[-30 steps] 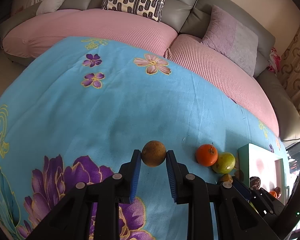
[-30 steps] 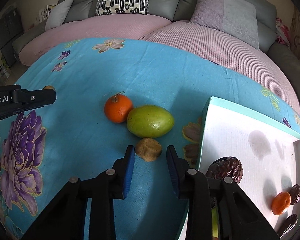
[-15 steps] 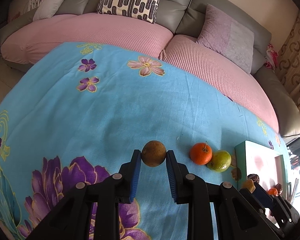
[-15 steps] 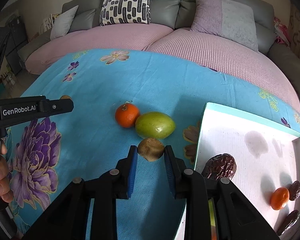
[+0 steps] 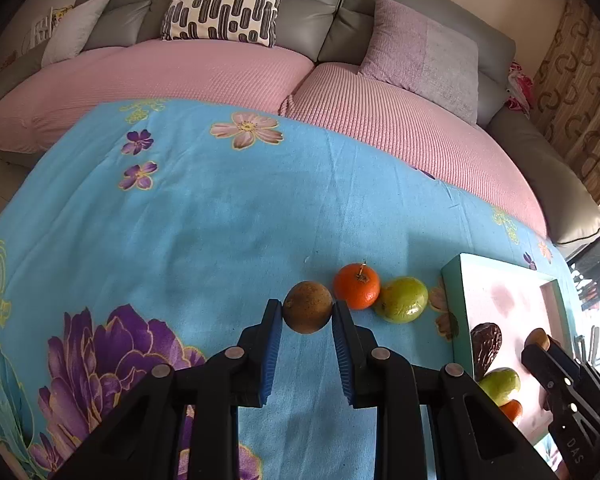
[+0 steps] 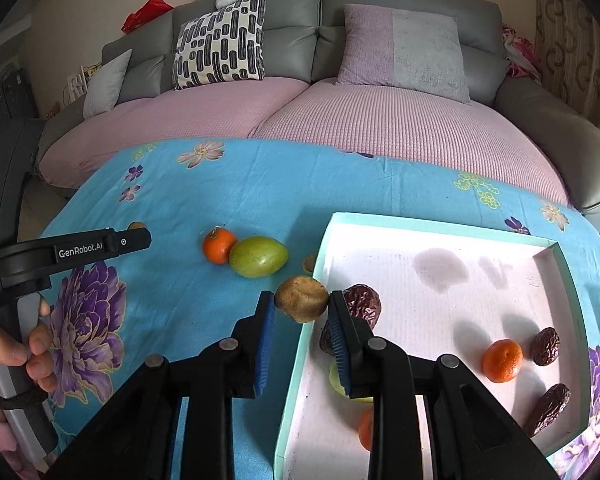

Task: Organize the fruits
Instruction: 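Carry the brown fruit in the left tool over the tray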

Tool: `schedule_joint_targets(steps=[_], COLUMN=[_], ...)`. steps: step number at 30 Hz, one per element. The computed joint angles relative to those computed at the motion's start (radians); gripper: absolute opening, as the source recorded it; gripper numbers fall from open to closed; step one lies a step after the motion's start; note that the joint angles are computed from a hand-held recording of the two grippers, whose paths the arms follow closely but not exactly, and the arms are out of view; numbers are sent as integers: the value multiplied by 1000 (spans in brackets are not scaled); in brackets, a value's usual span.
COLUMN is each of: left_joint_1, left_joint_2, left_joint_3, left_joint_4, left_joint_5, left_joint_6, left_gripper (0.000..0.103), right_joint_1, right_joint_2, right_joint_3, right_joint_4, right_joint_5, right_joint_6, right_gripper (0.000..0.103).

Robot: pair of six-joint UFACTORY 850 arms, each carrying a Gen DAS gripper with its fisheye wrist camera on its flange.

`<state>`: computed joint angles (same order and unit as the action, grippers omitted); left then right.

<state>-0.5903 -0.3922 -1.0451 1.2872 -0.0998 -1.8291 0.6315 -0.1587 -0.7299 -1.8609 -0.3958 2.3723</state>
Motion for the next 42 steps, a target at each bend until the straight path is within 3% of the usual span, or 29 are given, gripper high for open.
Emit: schedule_joint_targets(steps=[9, 16, 20, 29, 42], left_joint_1=[-54, -108, -142, -180, -192], left_joint_2=[1, -45, -83, -218, -324], left_joint_3=[-29, -113, -180, -373, -499], left_joint_4=[-99, -450, -565, -1028, -1100], left_joint_5=[-11, -5, -7, -98, -180], left_joint_6=[135, 545, 707, 1242, 1327], left_gripper=[27, 27, 27, 27, 27], right_joint_1=[-67, -129, -175, -293, -325], right_joint_2=[75, 123, 147, 126, 99], right_joint_3=[73, 119, 146, 174, 169], right_joint_4=[-16, -11, -23, -116, -82], right_joint_5=[-13, -22, -34, -5, 16], right_joint_6=[35, 50, 64, 170, 161], right_gripper=[28, 28, 29, 29, 29])
